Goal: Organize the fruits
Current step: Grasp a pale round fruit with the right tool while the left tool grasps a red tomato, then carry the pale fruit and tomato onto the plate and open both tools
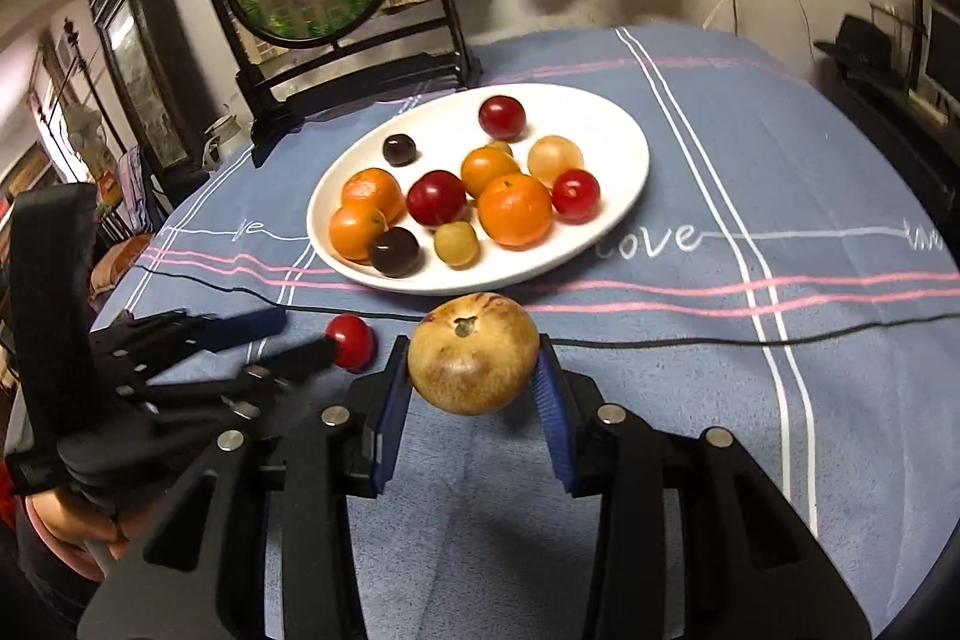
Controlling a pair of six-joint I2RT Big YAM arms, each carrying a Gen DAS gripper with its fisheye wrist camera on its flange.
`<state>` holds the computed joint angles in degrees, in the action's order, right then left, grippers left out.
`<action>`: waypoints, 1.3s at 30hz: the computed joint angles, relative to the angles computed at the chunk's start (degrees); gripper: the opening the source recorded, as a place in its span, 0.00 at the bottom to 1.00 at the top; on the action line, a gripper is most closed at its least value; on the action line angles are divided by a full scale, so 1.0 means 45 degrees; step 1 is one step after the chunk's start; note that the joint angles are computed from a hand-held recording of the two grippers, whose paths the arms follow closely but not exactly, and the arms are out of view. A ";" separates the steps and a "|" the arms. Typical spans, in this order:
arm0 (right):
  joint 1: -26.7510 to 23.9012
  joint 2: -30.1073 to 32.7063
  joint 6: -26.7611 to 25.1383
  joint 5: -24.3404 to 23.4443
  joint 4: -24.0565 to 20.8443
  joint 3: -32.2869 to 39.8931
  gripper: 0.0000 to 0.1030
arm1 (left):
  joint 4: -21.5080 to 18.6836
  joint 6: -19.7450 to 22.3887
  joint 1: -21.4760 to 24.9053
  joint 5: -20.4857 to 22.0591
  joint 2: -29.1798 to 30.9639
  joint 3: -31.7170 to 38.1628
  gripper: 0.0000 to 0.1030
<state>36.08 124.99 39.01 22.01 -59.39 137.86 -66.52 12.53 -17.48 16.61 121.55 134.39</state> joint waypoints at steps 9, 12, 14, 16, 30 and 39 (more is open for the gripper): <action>0.0007 -0.0150 0.0035 -0.0152 0.0184 -0.0219 0.39 | 0.0505 -0.0121 -0.0496 -0.1088 0.0206 -0.0014 0.40; 0.0038 -0.0206 0.0012 -0.0087 0.0243 -0.0297 0.39 | 0.0475 -0.0108 -0.0508 -0.1412 0.0323 0.0101 0.40; 0.0035 -0.0173 0.0003 -0.0066 0.0199 -0.0240 0.39 | 0.0292 -0.0188 -0.0455 -0.1418 0.0482 0.0358 0.40; 0.0024 -0.0150 0.0027 -0.0062 0.0176 -0.0217 0.39 | 0.0006 -0.0312 -0.0424 -0.1328 0.0747 0.0791 0.37; 0.0020 0.0017 -0.0078 -0.0101 -0.0005 0.0007 0.39 | 0.0079 -0.0393 -0.0395 -0.1136 0.0458 0.0331 0.28; 0.0171 0.0535 -0.0953 -0.0057 -0.0113 0.0691 0.39 | 0.0877 -0.0907 -0.0257 -0.0800 -0.0383 -0.0744 0.28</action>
<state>36.85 127.40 34.73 21.75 -59.90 140.97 -62.58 8.44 -18.64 13.01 119.83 131.04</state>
